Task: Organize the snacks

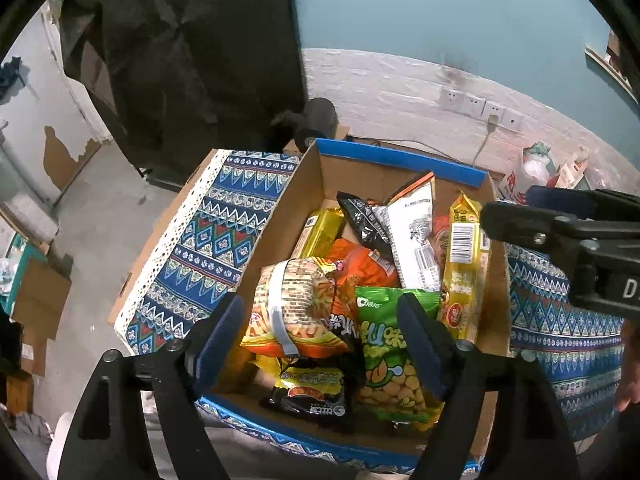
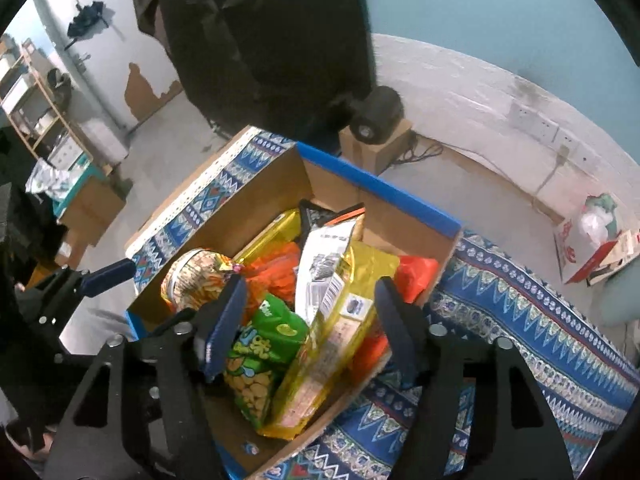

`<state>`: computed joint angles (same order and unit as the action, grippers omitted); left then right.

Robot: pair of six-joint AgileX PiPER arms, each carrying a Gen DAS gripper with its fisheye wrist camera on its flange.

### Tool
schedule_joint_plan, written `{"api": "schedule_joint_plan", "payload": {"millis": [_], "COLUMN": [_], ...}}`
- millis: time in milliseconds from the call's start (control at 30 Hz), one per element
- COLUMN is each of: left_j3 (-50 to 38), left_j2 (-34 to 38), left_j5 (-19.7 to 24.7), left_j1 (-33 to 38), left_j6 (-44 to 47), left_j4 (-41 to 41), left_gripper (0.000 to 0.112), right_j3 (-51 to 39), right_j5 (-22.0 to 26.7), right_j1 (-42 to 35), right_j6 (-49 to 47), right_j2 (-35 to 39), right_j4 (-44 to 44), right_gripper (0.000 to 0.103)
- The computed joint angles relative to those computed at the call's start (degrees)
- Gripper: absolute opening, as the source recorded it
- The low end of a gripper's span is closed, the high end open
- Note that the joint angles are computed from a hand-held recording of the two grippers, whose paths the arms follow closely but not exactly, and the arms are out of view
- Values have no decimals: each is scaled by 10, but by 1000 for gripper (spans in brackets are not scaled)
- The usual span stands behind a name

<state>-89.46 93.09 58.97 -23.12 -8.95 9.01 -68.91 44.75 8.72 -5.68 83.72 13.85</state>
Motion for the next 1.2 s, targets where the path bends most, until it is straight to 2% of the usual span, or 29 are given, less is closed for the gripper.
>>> {"api": "schedule_joint_plan", "payload": {"millis": [133, 267, 367, 900, 1200], "left_j3": [-6, -7, -9, -31, -34], "left_j2": [-10, -27, -37, -65, -69], "left_j5": [6, 6, 9, 27, 30], "left_j1": [-10, -28, -49, -103, -121], "left_j6": [-1, -10, -23, -36, -51], "left_j4": [4, 23, 52, 70, 88], "left_gripper": [82, 87, 89, 96, 99], "right_j3": [25, 44, 57, 130, 159], "right_j5": [-16, -19, -17, 5, 14], "right_j1": [-7, -21, -41, -122, -183], "right_j6": [23, 37, 31, -26, -88], "right_j2": [-37, -77, -109, -246, -280], "right_j4": [-34, -56, -47, -14, 33], "right_gripper": [79, 79, 80, 80, 80]}}
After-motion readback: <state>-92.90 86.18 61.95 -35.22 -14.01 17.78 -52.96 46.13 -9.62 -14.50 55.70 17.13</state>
